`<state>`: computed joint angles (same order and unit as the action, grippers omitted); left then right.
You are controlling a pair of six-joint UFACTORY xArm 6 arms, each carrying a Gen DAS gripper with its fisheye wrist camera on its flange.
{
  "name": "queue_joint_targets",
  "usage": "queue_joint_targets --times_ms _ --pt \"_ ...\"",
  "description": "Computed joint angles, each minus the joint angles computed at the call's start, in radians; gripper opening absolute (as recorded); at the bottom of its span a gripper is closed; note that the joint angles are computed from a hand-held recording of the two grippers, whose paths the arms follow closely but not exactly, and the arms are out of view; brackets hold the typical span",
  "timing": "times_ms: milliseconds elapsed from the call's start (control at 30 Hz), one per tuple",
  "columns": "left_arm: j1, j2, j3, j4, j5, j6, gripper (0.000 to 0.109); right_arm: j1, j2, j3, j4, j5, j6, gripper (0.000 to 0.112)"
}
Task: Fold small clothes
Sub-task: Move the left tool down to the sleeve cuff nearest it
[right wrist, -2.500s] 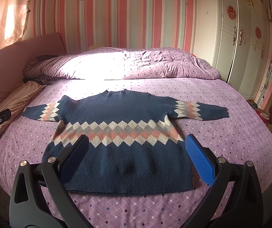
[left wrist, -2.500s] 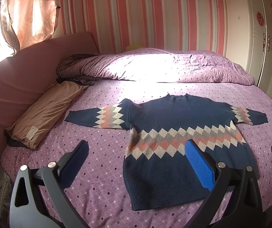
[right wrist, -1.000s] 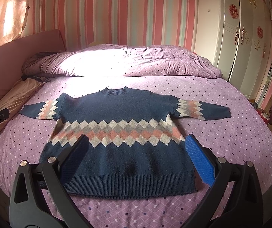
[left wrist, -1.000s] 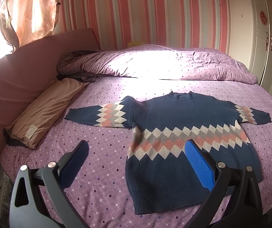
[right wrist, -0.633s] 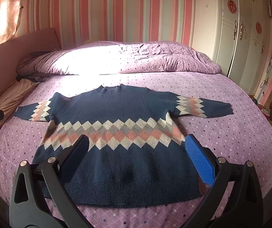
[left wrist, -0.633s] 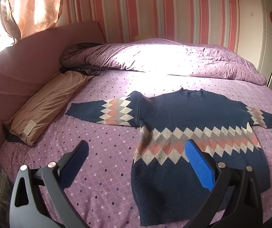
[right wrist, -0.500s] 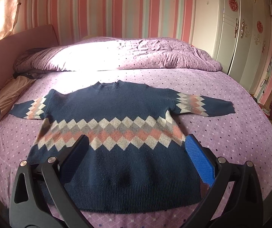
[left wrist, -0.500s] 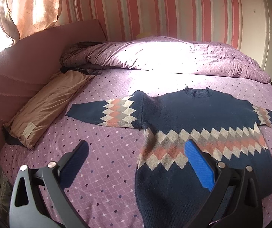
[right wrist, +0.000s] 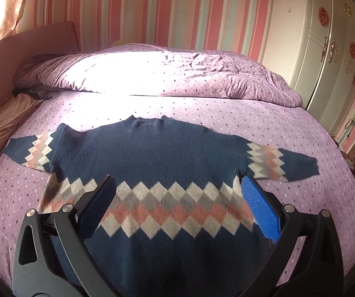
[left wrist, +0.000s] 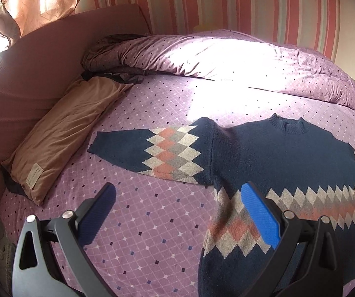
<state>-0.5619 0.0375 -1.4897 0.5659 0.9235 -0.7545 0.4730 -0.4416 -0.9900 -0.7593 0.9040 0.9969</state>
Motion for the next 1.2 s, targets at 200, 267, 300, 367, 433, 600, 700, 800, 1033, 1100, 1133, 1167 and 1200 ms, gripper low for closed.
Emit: queue_joint_targets --times_ms 200,267,300,367,433,600,700,800,1033,1100,1133,1167,1200 --pt "0.090 0.084 -0.156 -0.081 0.054 0.145 0.101 0.034 0.203 -0.265 0.058 0.080 -0.085 0.100" --pt "0.126 0.112 -0.199 -0.115 0.059 0.187 0.101 0.048 0.274 -0.354 0.071 0.110 -0.104 0.100" --pt "0.145 0.128 -0.222 -0.129 0.061 0.214 0.101 0.052 0.309 -0.398 0.081 0.124 -0.116 0.100" --pt "0.178 0.162 -0.264 -0.149 0.064 0.261 0.101 0.061 0.385 -0.492 0.097 0.147 -0.134 0.100" --pt "0.220 0.188 -0.282 -0.207 0.033 0.323 0.101 0.070 0.463 -0.583 0.105 0.162 -0.149 0.100" --pt "0.316 0.254 -0.277 -0.406 -0.071 0.457 0.101 0.093 0.631 -0.753 0.093 0.177 -0.147 0.100" --pt "0.363 0.340 -0.334 -0.513 -0.016 0.529 0.101 0.097 0.738 -0.851 0.099 0.185 -0.150 0.100" --pt "0.391 0.395 -0.349 -0.464 -0.003 0.512 0.101 0.095 0.840 -0.939 0.105 0.185 -0.159 0.100" --pt "0.479 0.476 -0.366 -0.561 -0.049 0.593 0.101 0.085 1.064 -1.188 0.168 0.197 -0.235 0.100" --pt "0.496 0.499 -0.382 -0.603 -0.053 0.613 0.101 0.085 1.139 -1.299 0.193 0.222 -0.279 0.100" --pt "0.502 0.507 -0.382 -0.605 -0.062 0.616 0.101 0.084 1.178 -1.360 0.205 0.236 -0.301 0.100" --pt "0.510 0.522 -0.392 -0.602 -0.069 0.619 0.101 0.083 1.206 -1.404 0.213 0.249 -0.317 0.100" --pt "0.514 0.534 -0.401 -0.597 -0.068 0.618 0.101 0.082 1.240 -1.456 0.220 0.264 -0.332 0.100"
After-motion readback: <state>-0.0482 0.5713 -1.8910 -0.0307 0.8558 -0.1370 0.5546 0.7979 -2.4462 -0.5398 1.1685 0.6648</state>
